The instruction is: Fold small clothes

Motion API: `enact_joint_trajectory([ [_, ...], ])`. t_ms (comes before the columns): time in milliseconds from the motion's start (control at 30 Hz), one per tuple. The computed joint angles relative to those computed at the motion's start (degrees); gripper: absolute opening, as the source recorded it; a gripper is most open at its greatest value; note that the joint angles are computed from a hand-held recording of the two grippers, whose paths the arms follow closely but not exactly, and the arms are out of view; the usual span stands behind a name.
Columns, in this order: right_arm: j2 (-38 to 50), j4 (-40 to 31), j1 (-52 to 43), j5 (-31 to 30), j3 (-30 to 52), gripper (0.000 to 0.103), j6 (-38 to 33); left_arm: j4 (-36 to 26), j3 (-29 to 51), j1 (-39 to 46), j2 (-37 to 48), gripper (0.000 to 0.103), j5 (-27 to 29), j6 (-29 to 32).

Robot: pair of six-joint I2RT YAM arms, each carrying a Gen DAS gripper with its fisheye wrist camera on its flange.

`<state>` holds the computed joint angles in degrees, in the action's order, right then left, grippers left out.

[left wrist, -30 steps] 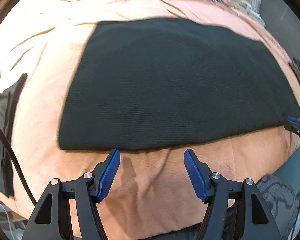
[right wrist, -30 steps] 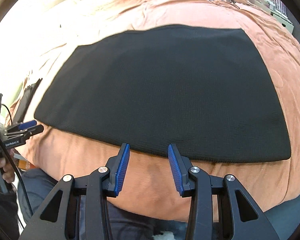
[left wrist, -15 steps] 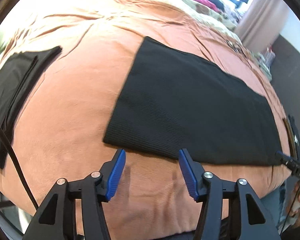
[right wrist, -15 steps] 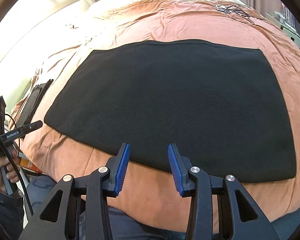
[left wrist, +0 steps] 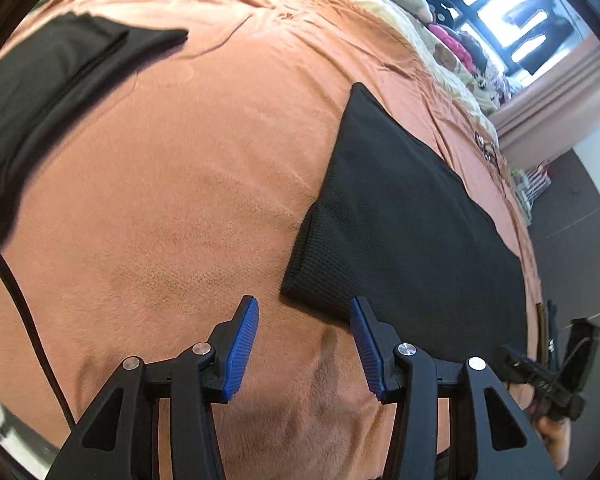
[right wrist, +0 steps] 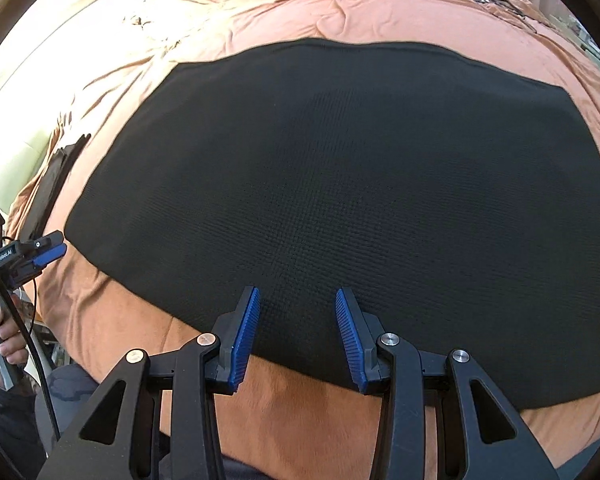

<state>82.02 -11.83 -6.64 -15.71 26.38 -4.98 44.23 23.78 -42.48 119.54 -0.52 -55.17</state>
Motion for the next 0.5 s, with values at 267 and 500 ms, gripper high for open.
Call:
enact_joint_trajectory([
  [267,1.3,1.2,-0.4,-2.2,0.5,0.027,0.7,3.8,1.2,3.3,3.8,0.049,4.5,-1.1],
  [500,2.4,1.5,0.6,-4.7,0.8,0.023,1.2,7.8,2.3,3.6,6.7,0.038,7.5,-4.9],
])
